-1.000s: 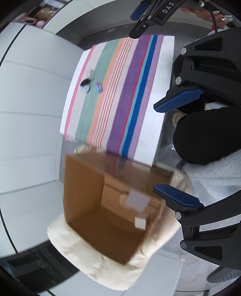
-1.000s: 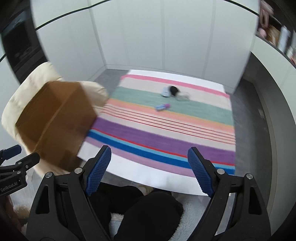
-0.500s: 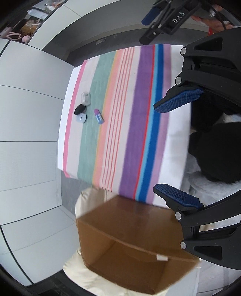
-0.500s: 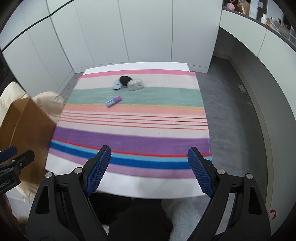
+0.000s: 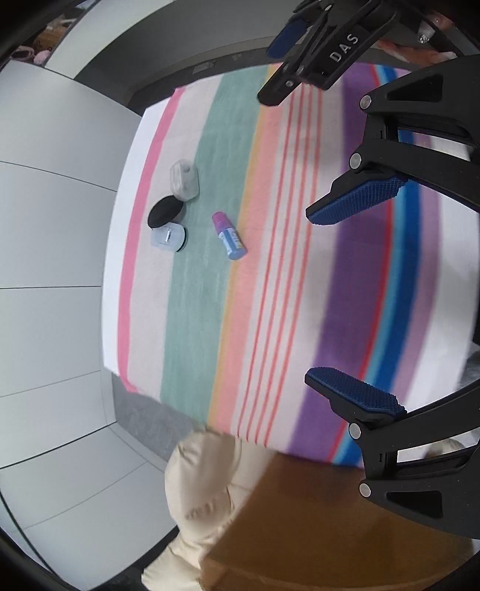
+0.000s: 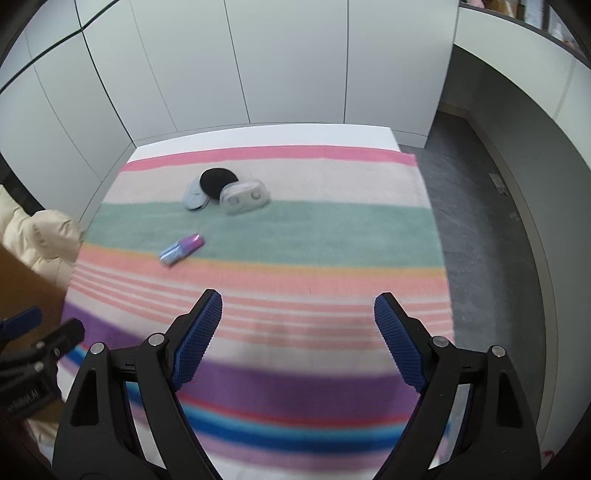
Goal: Organize objects
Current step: 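Grasp the clear plastic case with the right gripper while the left grasps the blue-pink tube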
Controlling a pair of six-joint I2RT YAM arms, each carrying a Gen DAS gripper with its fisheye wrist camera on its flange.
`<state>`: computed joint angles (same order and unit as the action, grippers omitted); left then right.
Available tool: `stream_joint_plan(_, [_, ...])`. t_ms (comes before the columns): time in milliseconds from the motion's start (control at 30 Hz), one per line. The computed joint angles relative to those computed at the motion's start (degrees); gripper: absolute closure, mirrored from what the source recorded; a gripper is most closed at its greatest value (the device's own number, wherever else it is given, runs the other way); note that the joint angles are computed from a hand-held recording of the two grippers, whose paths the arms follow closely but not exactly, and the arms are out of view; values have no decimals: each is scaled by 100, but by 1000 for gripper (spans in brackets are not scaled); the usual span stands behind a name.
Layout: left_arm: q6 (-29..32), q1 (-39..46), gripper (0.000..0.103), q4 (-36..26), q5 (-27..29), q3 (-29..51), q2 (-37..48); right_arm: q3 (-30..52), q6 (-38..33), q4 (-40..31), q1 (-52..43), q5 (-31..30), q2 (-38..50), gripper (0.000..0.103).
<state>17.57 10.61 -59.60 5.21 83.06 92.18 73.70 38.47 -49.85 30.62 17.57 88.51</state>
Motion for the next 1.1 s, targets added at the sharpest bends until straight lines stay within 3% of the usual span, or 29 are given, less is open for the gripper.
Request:
stream_joint_plan(367, [-458,-553,22,966,-375,-150,892,679,-1188,1449,-495,-93,1803,16])
stream_joint_plan(500, [-553,-673,22,1112,-398,-226,1036,984,-1377,1713,-527,-197,2276,16])
stream_joint_plan(633, [-620,-760,22,1137,-428,-238,1135,1337,-1459,1720,-450,94,2720,16])
stream_joint_plan(833, [-774,-786,22,1179,-471,-203,1232,1342,-1436,2110,-537,-116,2927,16])
stream_joint_plan(900, [-823,-766,22,1147,-412,-136,1289,1331,-1533,2245,-544,-113,2942,24])
stream_joint_plan(967, [-906,-779,22,1161,-423,-110,1331,1304,-1611,2348,-538,-99,2919,43])
stream_joint_plan(1100, [-998,-811,22,1092,-349,-16,1439,1093,-1730,2467,-535,2,2775,44])
